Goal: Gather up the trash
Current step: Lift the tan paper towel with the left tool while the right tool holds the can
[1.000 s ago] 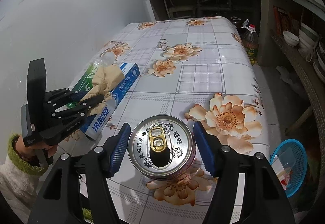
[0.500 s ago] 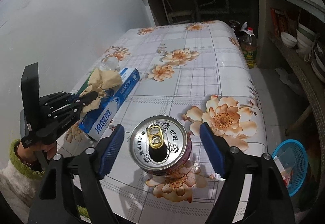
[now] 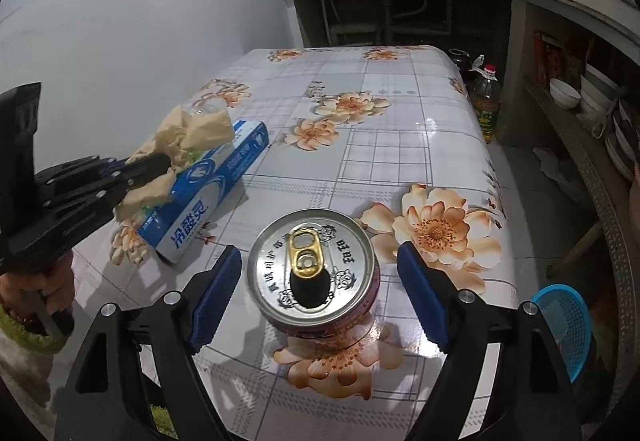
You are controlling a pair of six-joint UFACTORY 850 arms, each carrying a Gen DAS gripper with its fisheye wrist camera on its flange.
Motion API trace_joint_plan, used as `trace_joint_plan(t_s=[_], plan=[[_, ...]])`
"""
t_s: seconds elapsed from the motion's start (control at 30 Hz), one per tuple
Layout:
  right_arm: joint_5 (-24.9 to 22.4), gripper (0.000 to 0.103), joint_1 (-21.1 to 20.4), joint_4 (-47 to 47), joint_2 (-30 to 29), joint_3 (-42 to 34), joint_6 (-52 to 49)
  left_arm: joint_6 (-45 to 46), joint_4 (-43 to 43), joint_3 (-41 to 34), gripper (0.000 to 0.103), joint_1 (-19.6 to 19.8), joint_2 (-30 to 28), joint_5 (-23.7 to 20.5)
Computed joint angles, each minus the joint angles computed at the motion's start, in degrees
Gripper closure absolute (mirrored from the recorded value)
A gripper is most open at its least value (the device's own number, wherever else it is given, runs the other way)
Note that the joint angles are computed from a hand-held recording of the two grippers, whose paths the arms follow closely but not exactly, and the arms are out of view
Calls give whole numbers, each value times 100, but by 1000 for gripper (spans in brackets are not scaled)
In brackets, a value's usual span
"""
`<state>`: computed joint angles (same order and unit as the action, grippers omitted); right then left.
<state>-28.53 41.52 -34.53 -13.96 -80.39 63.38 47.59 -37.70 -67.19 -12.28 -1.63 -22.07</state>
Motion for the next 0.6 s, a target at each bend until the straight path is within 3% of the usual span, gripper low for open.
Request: trace_joint_plan(t_s=[0.27,0.4,0.6], plan=[[-87,25,9,-53,-42,-8,48,139,-303,71,97,-183,49,-246],[34,37,-18,-45,1,64,87,11,-220,69,97,-250,20,-308],[-41,38,-24,-203,57,123,320,-85,-141,91,97,-380,5,-317]])
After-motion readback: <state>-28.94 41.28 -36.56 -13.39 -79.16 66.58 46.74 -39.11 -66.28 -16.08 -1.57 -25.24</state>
